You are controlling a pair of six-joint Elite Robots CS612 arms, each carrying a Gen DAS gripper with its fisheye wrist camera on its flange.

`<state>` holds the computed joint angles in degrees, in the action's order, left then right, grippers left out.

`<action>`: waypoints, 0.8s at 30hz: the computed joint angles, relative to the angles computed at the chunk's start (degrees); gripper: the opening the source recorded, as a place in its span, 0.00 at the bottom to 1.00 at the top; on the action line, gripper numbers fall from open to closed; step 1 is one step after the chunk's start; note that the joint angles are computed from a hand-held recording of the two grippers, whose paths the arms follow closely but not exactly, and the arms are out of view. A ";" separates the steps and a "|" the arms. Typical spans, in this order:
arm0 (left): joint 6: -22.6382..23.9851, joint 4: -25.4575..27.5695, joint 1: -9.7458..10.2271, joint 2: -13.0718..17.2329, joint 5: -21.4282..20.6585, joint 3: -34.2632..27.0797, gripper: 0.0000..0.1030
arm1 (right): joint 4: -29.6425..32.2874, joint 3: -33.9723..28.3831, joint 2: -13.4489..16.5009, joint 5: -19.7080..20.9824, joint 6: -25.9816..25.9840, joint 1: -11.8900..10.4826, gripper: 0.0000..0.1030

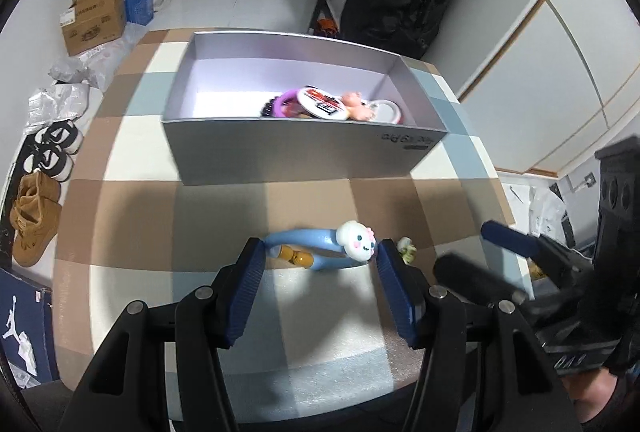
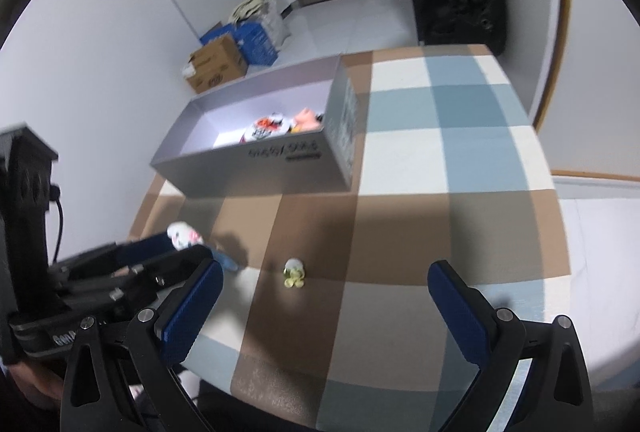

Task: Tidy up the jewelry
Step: 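Grasp the blue ring teether with the left gripper while the right gripper grasps the green flower toy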

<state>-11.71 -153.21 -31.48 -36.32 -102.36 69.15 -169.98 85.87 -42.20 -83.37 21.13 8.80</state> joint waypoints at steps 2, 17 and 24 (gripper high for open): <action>-0.76 -0.24 0.27 -0.01 -0.22 0.00 0.51 | 0.93 -0.38 0.22 0.46 -0.69 0.13 0.98; -3.13 -4.97 1.02 -0.46 -1.35 0.60 0.51 | 5.48 -3.99 2.14 -1.49 -7.84 1.89 0.43; -3.31 -5.06 1.29 -0.36 -1.94 0.48 0.51 | 6.24 -5.14 2.73 -6.47 -11.41 3.08 0.12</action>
